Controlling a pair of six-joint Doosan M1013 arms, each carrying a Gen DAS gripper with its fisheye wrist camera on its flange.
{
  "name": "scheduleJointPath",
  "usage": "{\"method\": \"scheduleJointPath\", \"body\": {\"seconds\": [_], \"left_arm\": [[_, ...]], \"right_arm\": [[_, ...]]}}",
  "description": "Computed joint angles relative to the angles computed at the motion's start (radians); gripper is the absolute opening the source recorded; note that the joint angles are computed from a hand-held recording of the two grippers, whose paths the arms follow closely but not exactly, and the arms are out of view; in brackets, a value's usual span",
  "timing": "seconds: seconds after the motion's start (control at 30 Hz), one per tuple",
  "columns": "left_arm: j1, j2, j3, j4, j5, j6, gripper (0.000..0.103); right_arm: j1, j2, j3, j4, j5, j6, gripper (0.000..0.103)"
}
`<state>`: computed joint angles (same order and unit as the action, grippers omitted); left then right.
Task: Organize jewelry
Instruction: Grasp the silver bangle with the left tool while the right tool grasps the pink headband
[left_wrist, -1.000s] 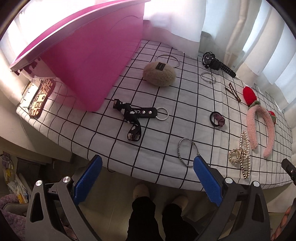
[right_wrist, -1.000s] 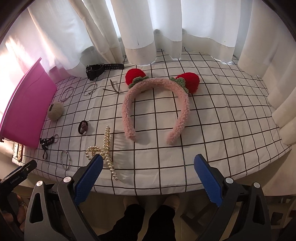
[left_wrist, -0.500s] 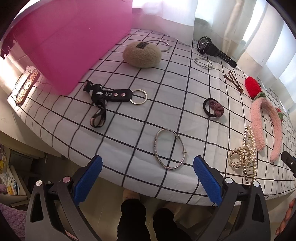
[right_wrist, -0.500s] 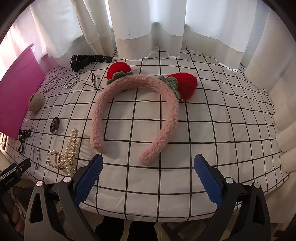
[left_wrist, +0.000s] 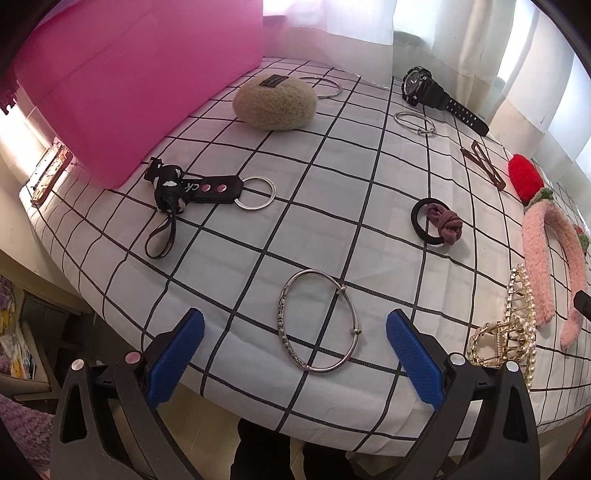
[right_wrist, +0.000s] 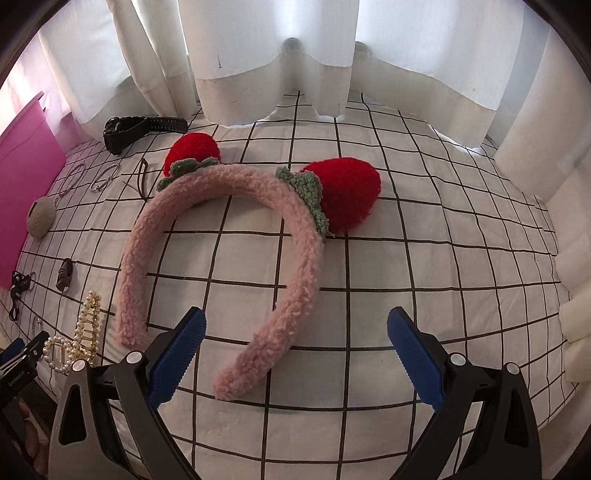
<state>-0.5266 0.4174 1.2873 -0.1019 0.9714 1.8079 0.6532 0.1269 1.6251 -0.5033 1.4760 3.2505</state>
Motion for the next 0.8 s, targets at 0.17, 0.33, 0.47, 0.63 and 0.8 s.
{"method": "scheduleJointPath", "body": {"seconds": [0.17, 0.33, 0.47, 0.63, 0.8], "left_arm": [[-0.005, -0.007, 0.018, 0.002, -0.043, -0.031, 0.098], [-0.005, -0.016, 0.037, -0.012, -0.089, -0.024, 0.098], [-0.004, -0.014, 0.034, -0.012, -0.092, -0.028, 0.098], [-0.008, -0.015, 0.042, 0.002, -0.120, -0.061, 0.098], [-0.007, -0.035, 0.084, -0.011, -0.194, -0.047, 0.098]], "right_arm": [[-0.027, -0.009, 0.024, 0.009, -0.021, -0.017, 0.094], [-0.055, -0.005, 0.031, 0.011, -0.041, -0.052, 0.094], [-0.066, -0.002, 0.035, 0.003, -0.057, -0.066, 0.094], [-0.068, 0.000, 0.040, -0.033, -0.071, -0.079, 0.095], [-0.077, -0.001, 0.049, -0.059, -0.089, -0.091, 0.095]]}}
